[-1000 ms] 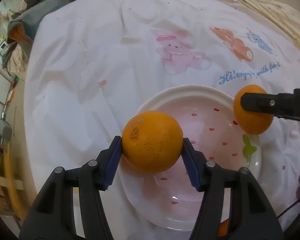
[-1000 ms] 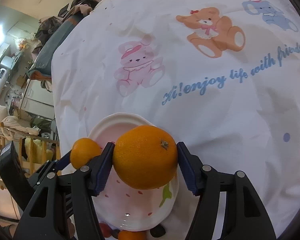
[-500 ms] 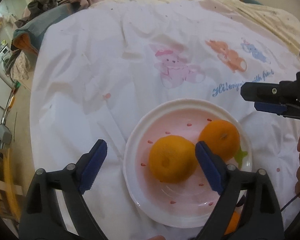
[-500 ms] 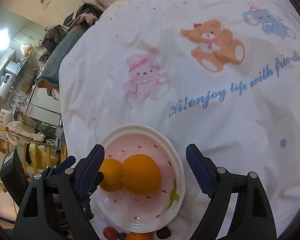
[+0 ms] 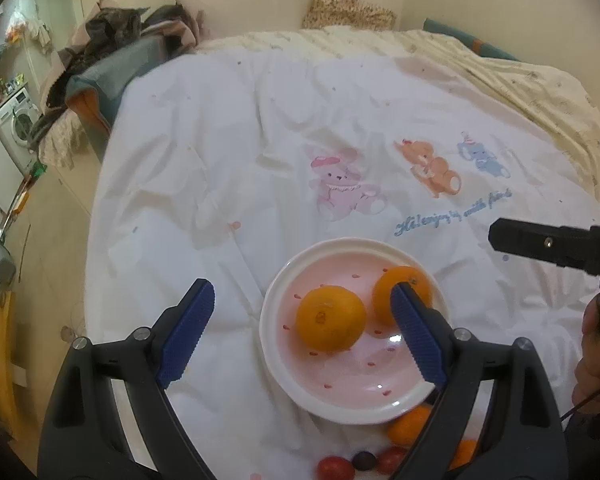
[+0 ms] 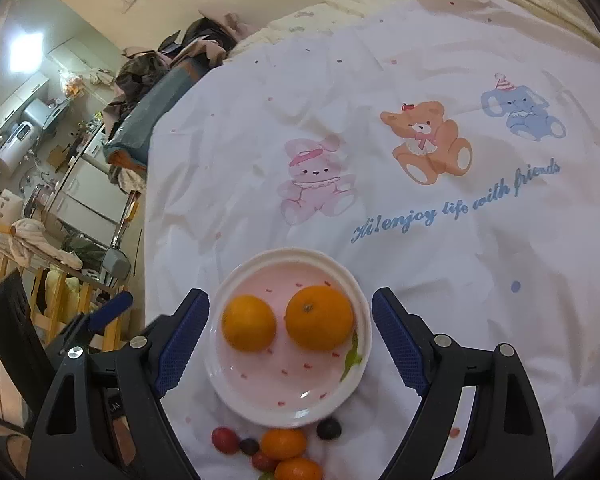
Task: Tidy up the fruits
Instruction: 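Open both grippers and withdraw from the plate, then grasp the red tomato with the left gripper and lift it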
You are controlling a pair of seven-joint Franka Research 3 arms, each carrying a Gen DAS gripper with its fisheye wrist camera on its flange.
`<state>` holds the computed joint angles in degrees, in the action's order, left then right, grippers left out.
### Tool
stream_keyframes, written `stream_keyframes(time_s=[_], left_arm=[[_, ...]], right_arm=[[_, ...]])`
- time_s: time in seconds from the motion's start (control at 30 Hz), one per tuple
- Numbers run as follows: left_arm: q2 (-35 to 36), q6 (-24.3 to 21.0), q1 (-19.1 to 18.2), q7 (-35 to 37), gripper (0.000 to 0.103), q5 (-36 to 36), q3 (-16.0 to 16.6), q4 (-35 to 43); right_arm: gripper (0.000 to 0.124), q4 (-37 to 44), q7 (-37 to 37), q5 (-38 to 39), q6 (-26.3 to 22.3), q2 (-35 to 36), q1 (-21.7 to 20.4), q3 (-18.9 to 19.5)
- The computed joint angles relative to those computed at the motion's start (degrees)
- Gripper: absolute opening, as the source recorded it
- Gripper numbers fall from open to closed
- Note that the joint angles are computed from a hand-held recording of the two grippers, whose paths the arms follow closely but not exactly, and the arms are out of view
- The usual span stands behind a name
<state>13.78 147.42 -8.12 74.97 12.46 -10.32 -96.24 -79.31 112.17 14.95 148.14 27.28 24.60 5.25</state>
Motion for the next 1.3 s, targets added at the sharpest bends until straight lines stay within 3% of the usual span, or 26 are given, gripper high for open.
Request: stream_keyframes(time_s=[0.2,0.53,0.97,1.1,1.3], left_arm=[[-5.9,3.0,0.2,-0.6,0.088,0.1,-0.1,-7.3],[-12.6,3.9,0.8,-2.6,0.088,-2.5,0.3,-14.3],[-16.7,0.0,-0.1,-2.5,0.088,-3.7,0.1,-19.0],[-17.0,-0.5,-0.6,-0.8,0.088,-5.4,0.2,-20.1],[-15.5,-3.4,-0.5,-1.4,0.088,-5.1,0.2,-19.4]], right_arm=[[0.086,-8.2,2.1,-1.6,3.5,-5.8,1.2,-0.7],[0.086,-19.2,7.9,-6.3,7.7,-13.9,2.6,-1.0],[0.086,-29.7,13.5,-7.1,9.1,-21.3,1.9,1.4],[0.086,-31.2,12.2,-3.7,9.3,-22.0,1.6,2.4],[0.086,-31.1,15.1,-6.6,7.1,-21.7,1.9,2.0]])
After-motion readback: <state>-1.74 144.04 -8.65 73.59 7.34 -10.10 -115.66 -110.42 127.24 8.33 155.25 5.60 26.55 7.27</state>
